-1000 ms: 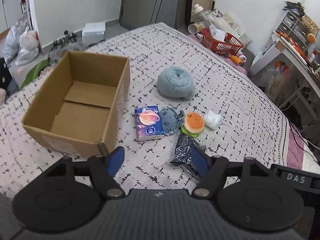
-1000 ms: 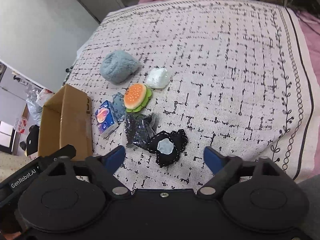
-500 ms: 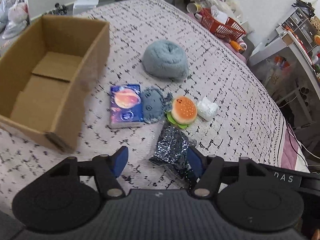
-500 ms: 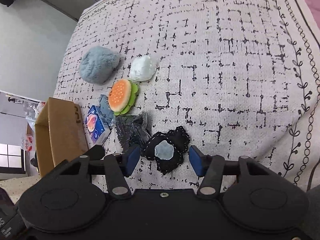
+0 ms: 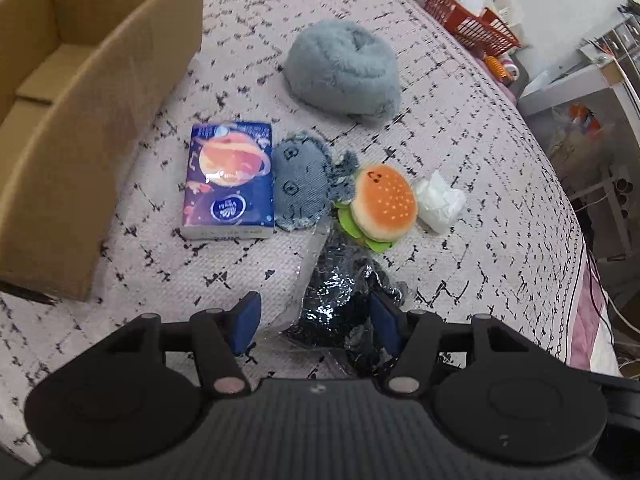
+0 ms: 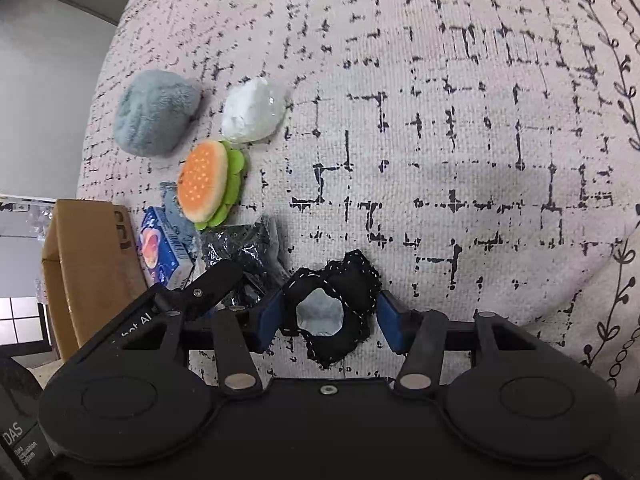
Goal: Organize soft objects
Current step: 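Close the right tool on the black lace item while the left tool grasps the black sequin bag, then carry the lace item and sequin bag with both tools over the cardboard box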
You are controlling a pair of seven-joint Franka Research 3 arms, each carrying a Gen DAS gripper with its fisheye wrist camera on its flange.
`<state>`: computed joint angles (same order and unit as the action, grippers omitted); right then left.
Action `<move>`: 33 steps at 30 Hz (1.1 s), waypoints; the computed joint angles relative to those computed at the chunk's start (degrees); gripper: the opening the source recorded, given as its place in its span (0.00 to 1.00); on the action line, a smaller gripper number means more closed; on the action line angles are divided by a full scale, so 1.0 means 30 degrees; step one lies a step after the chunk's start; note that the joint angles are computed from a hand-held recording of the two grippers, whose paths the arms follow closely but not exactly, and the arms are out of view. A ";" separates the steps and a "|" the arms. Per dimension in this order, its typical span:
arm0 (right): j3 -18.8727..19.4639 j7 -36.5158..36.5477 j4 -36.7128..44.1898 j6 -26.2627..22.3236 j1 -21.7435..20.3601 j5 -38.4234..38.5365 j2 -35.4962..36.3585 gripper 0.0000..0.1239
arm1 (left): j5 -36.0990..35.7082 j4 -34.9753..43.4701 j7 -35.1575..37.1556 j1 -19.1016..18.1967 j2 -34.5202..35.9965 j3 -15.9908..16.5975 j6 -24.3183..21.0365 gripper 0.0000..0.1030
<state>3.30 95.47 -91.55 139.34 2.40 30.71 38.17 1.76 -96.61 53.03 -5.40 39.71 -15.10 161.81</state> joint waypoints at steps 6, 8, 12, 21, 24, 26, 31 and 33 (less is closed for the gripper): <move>0.0038 -0.0129 0.0406 0.0035 0.0103 -0.0203 0.0370 0.35 | -0.0822 -0.0071 0.0493 0.0899 0.0361 -0.1046 0.0644 0.40; 0.0166 -0.0546 0.0431 0.0296 0.0078 -0.0150 0.0431 0.30 | -0.1092 -0.0132 0.0568 0.1017 0.0335 -0.1233 0.0900 0.30; 0.0464 -0.1562 -0.0127 0.1266 -0.0062 0.0292 0.0135 0.26 | -0.0404 -0.0695 -0.0241 0.0041 -0.0268 -0.0277 0.1712 0.24; 0.1049 -0.3672 -0.1831 0.2932 -0.0621 0.2267 -0.1127 0.25 | 0.0460 -0.2474 -0.1725 -0.0401 -0.2007 0.0524 0.2583 0.20; 0.1327 -0.4693 -0.2403 0.3556 -0.0783 0.2998 -0.1598 0.25 | 0.1087 -0.3297 -0.2347 -0.0764 -0.2840 0.1105 0.2929 0.20; 0.1636 -0.5650 -0.2711 0.3895 -0.0998 0.3683 -0.1878 0.25 | 0.1497 -0.3843 -0.2813 -0.0987 -0.3356 0.1440 0.3182 0.20; 0.2226 -0.8360 -0.3726 0.5031 -0.1301 0.5627 -0.2813 0.25 | 0.2681 -0.5098 -0.4218 -0.1673 -0.4621 0.2483 0.3624 0.20; 0.2506 -0.9616 -0.4035 0.5388 -0.1461 0.6643 -0.3144 0.25 | 0.3215 -0.5442 -0.4692 -0.1874 -0.5030 0.2814 0.3679 0.20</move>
<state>10.82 66.62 -103.65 155.50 -1.98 50.64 28.73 11.41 -112.94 38.96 -11.02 24.62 -6.66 172.85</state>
